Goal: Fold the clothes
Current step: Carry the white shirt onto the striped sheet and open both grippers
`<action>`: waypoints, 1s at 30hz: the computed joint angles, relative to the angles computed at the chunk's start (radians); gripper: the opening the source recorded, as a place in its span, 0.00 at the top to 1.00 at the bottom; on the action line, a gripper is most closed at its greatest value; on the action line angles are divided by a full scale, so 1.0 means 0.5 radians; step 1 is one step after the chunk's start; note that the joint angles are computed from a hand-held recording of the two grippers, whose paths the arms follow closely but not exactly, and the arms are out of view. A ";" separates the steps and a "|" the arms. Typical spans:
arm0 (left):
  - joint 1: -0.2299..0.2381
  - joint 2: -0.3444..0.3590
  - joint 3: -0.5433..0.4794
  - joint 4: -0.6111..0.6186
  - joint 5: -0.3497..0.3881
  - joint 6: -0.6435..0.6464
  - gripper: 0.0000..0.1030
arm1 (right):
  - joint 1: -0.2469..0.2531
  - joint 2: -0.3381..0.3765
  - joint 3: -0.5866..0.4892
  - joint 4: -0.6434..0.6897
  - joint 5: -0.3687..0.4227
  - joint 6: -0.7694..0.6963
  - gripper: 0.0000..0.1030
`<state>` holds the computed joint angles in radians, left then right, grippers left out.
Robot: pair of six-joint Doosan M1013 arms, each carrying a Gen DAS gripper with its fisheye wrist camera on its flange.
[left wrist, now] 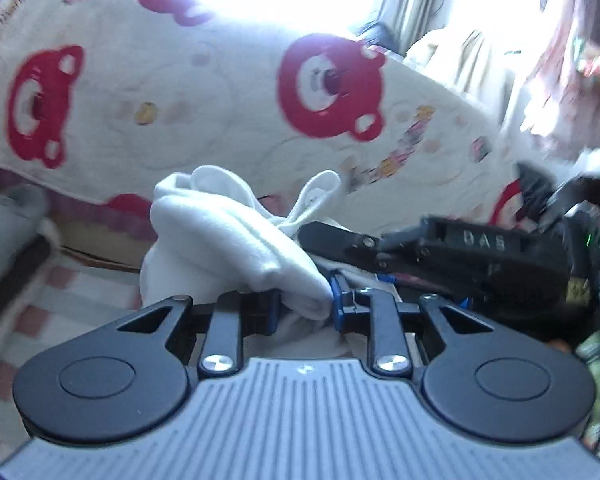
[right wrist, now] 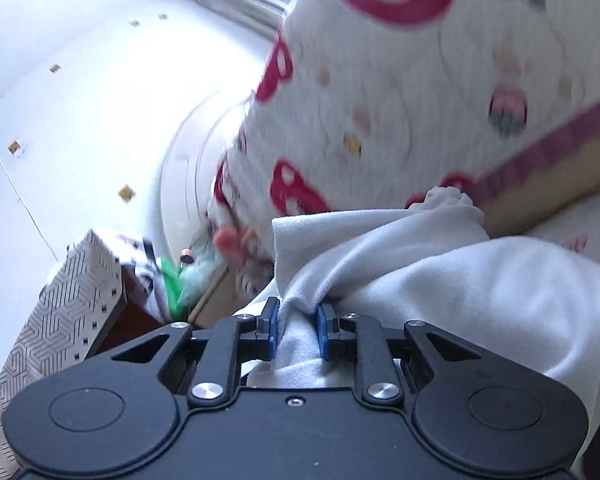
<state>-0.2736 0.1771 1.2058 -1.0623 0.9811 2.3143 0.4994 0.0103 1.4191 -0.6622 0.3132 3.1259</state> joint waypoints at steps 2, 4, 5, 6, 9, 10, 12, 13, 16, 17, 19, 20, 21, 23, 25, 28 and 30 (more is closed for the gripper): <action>-0.005 0.010 -0.011 0.042 -0.001 -0.046 0.79 | 0.000 -0.057 0.071 -0.179 -0.012 0.131 0.79; -0.029 0.002 -0.002 0.241 -0.077 -0.145 0.80 | 0.028 -0.104 0.115 -0.296 0.126 0.213 0.82; -0.061 -0.013 0.028 0.472 -0.184 -0.222 0.80 | 0.034 -0.128 0.148 -0.335 0.187 0.252 0.82; -0.096 -0.023 0.065 0.734 -0.287 -0.301 0.86 | 0.039 -0.146 0.175 -0.333 0.283 0.283 0.82; -0.152 -0.007 0.123 1.395 -0.381 -0.663 0.95 | 0.087 -0.128 0.120 -0.175 0.983 0.079 0.83; -0.144 0.016 0.116 1.505 -0.323 -0.773 0.95 | 0.089 -0.085 0.063 -0.080 1.245 -0.067 0.83; -0.104 0.081 0.058 1.584 -0.123 -0.993 0.95 | 0.080 0.025 -0.063 0.055 1.768 -0.275 0.83; -0.074 0.115 0.024 1.558 -0.016 -1.079 0.95 | 0.070 0.077 -0.129 0.134 2.003 -0.275 0.82; -0.005 0.144 0.033 1.400 0.097 -1.114 0.94 | 0.017 0.092 -0.152 0.251 2.145 -0.011 0.77; 0.010 0.143 0.048 1.361 0.113 -1.102 0.93 | 0.025 0.107 -0.179 0.212 2.193 -0.027 0.74; 0.049 0.148 0.072 1.233 0.177 -1.063 0.86 | 0.070 0.178 -0.292 0.065 2.362 -0.163 0.65; 0.070 0.153 0.082 1.157 0.217 -1.044 0.83 | 0.093 0.210 -0.349 -0.011 2.424 -0.249 0.62; 0.088 0.161 0.090 1.088 0.250 -1.038 0.76 | 0.110 0.223 -0.376 -0.075 2.432 -0.320 0.61; 0.111 0.180 0.100 0.994 0.296 -1.037 0.69 | 0.146 0.235 -0.415 -0.170 2.394 -0.382 0.57; 0.127 0.192 0.101 0.971 0.334 -1.030 0.69 | 0.166 0.228 -0.423 -0.213 2.282 -0.420 0.52; 0.153 0.205 0.101 0.946 0.349 -1.057 0.63 | 0.102 0.193 -0.368 0.101 1.908 -0.510 0.47; 0.171 0.215 0.098 0.913 0.359 -1.092 0.56 | 0.045 0.209 -0.343 0.439 1.711 -0.616 0.47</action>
<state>-0.1879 0.2848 1.2548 -0.6058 1.1606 1.7683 0.5217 0.1146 1.2475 -0.4426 1.1688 2.8179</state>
